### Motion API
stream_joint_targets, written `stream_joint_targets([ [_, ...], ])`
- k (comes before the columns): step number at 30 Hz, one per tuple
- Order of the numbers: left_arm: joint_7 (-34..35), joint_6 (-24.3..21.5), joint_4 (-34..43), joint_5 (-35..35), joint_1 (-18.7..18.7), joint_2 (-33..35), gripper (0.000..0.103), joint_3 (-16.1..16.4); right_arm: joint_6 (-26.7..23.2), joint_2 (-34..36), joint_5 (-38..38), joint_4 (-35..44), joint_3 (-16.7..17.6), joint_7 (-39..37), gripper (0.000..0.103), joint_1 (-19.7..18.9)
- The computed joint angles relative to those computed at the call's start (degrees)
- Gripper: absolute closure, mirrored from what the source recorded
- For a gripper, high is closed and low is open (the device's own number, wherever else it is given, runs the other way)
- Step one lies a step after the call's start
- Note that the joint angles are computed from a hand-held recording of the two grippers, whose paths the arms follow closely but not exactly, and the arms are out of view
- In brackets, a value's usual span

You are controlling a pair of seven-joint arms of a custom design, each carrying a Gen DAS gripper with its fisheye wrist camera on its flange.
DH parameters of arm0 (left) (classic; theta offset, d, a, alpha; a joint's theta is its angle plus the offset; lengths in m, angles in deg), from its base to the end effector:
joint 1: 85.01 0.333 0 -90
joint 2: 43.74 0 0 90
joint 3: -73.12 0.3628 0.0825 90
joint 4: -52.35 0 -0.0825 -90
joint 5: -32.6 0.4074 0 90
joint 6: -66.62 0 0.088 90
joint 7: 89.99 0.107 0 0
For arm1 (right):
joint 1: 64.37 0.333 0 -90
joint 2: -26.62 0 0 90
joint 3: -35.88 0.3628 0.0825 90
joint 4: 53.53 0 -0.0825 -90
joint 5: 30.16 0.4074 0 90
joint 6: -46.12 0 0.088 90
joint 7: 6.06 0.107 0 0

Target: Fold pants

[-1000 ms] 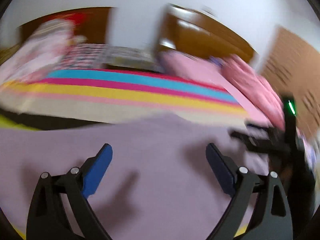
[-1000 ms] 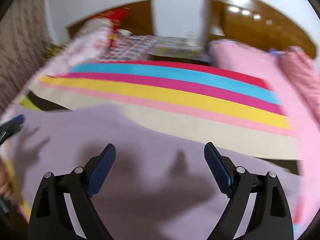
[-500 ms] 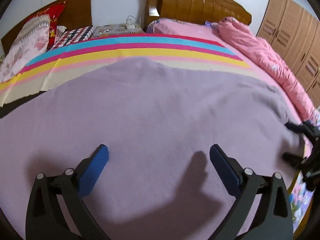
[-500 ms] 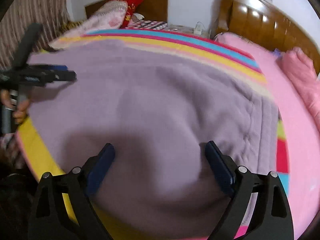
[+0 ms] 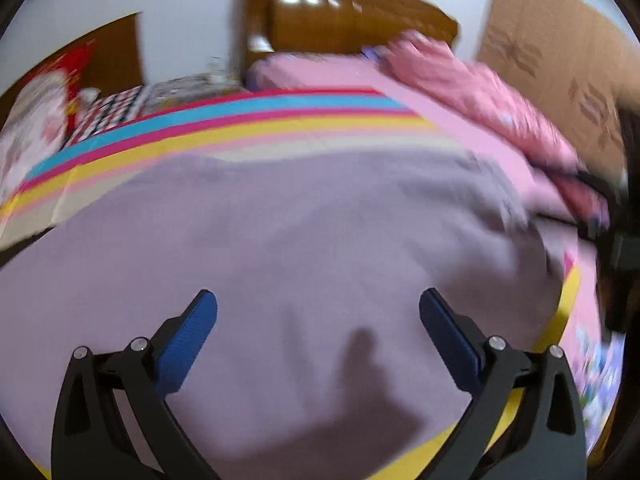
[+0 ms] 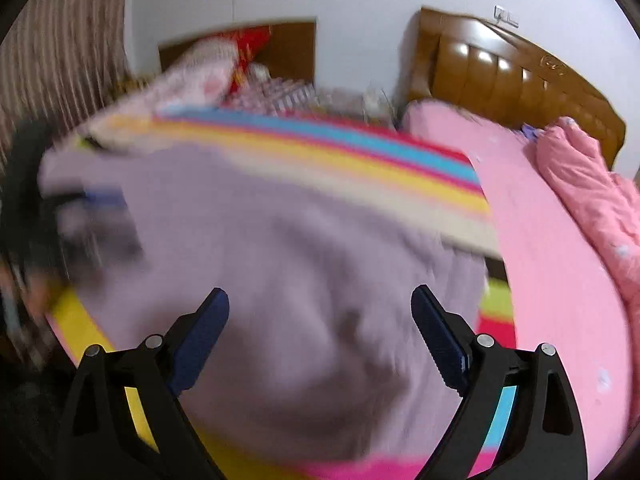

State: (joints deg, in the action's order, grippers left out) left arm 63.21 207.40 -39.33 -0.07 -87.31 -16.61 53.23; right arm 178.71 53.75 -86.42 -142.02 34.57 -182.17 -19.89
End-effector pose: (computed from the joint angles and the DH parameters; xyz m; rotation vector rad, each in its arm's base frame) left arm 0.7146 -0.2432 0.4450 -0.7464 2.7640 -1.0309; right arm 0.5638 0.5113 0.4478 -1.4587 1.9606 -0.8337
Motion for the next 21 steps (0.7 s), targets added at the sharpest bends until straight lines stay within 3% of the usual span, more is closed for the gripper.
stream_joint_targets([
  [1,0.0,-0.5,-0.6,1.3,-0.6,-0.1,0.002,0.2,3.4,0.3,0.9,0.1,0.5,-0.2,0.011,-2.0],
  [3,-1.6,-1.6,-1.5,4.1,-1.9,0.2,0.002,1.2,12.0,2.2,9.7,0.6,0.6,-4.0,0.011,-6.2],
  [4,1.6,2.1,-4.1,2.2,-2.0,-0.9,0.002,1.1,15.7,2.9,13.1,0.5,0.6,-5.4,0.011,-7.7],
  [5,0.8,2.6,-4.7,3.2,-1.5,-1.1,0.002,0.4,18.1,4.5,17.8,1.2,2.7,-8.0,0.011,-10.7],
  [7,0.3,0.8,-3.4,3.2,-1.2,-0.3,0.002,0.3,13.7,6.7,24.1,3.5,5.9,-14.5,0.011,-14.1],
  [9,0.7,0.3,-2.8,2.9,-0.9,0.3,0.002,0.0,10.3,6.5,21.8,4.5,8.0,-12.0,0.012,-15.4],
  [11,1.0,0.7,-2.8,2.9,-0.9,0.4,0.002,-0.1,-0.9,6.7,22.3,7.7,3.2,-10.9,0.012,-10.4],
  [12,0.9,0.7,-2.6,3.0,-1.0,0.6,0.002,0.0,-2.8,6.4,22.3,7.6,2.1,-9.8,0.013,-9.4],
  [13,1.0,0.7,-2.5,3.0,-0.9,0.8,0.002,-0.1,-1.4,5.6,21.0,6.8,2.9,-6.5,0.013,-10.1],
  [14,1.0,0.8,-2.6,2.9,-0.9,0.7,0.002,-0.2,3.2,4.7,18.7,5.0,2.8,-3.8,0.012,-10.4],
  [15,0.9,0.8,-2.6,2.9,-1.0,0.6,0.002,-0.2,5.7,5.0,19.0,5.1,0.7,-4.3,0.012,-8.9],
  [17,1.0,1.1,-2.9,2.8,-0.9,0.4,0.002,-0.3,6.3,7.7,24.6,9.5,-5.7,-11.9,0.012,-4.1],
  [18,1.1,1.1,-2.9,2.8,-0.9,0.5,0.002,-0.3,5.5,9.8,26.8,12.7,-6.0,-15.6,0.012,-4.1],
  [19,1.2,1.2,-2.9,2.8,-0.9,0.5,0.002,-0.3,5.6,12.1,29.9,15.8,-5.6,-19.6,0.012,-5.0],
  [21,1.3,1.2,-3.1,2.7,-0.8,0.3,0.002,-0.3,4.5,15.0,32.7,19.9,-0.5,-24.6,0.012,-9.5],
])
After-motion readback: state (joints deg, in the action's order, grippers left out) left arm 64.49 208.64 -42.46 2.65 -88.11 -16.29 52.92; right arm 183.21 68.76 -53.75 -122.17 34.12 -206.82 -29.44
